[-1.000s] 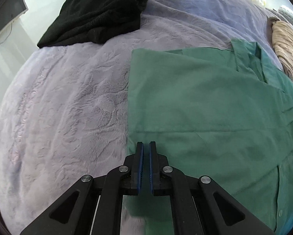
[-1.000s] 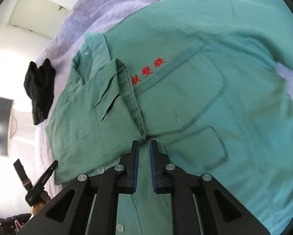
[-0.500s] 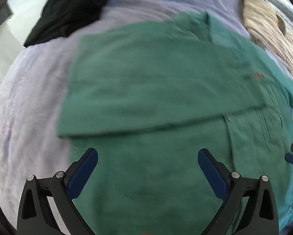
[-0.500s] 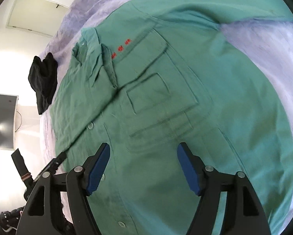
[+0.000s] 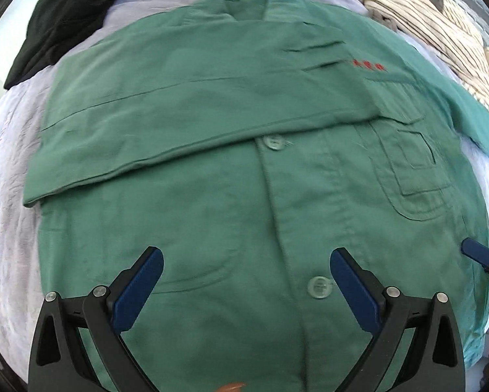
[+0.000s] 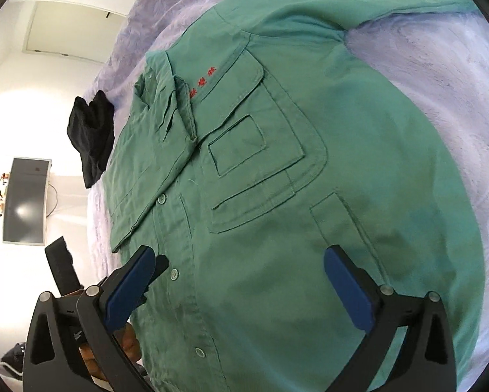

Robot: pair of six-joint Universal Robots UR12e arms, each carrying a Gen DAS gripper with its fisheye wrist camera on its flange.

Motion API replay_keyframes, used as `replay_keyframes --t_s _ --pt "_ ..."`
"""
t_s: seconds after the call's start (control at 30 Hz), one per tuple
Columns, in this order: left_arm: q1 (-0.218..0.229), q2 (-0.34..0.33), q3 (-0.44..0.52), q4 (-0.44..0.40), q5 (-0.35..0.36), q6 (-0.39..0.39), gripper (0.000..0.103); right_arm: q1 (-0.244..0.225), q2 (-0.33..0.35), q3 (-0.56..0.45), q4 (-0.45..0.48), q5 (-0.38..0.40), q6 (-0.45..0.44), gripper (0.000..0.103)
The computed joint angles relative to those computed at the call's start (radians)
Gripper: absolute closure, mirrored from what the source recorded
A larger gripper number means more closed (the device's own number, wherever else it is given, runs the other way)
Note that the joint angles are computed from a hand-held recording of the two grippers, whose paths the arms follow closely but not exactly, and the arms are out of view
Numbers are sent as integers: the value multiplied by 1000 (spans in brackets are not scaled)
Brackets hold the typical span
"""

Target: Fold large clothes

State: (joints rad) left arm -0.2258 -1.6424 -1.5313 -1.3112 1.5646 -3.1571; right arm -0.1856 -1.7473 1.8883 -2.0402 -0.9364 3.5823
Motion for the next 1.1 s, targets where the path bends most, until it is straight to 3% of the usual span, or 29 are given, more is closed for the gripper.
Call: replay_keyframes --t_s 0.1,0.33,0.77,1.0,1.1 --pt "-11 -9 16 -35 -22 -10 1 -15 -4 5 8 7 -14 0" --pt "-51 -42 64 -99 2 -49 1 -62 -21 18 16 27 -32 0" --pt "-141 -100 160 -113 4 -142 1 -187 -46 45 13 92 -58 0" --pt "-201 -159 244 -113 26 -182 1 -260 -53 51 22 63 -36 0" --pt "-207 -188 283 -115 29 -186 1 -295 -44 43 41 54 -44 0"
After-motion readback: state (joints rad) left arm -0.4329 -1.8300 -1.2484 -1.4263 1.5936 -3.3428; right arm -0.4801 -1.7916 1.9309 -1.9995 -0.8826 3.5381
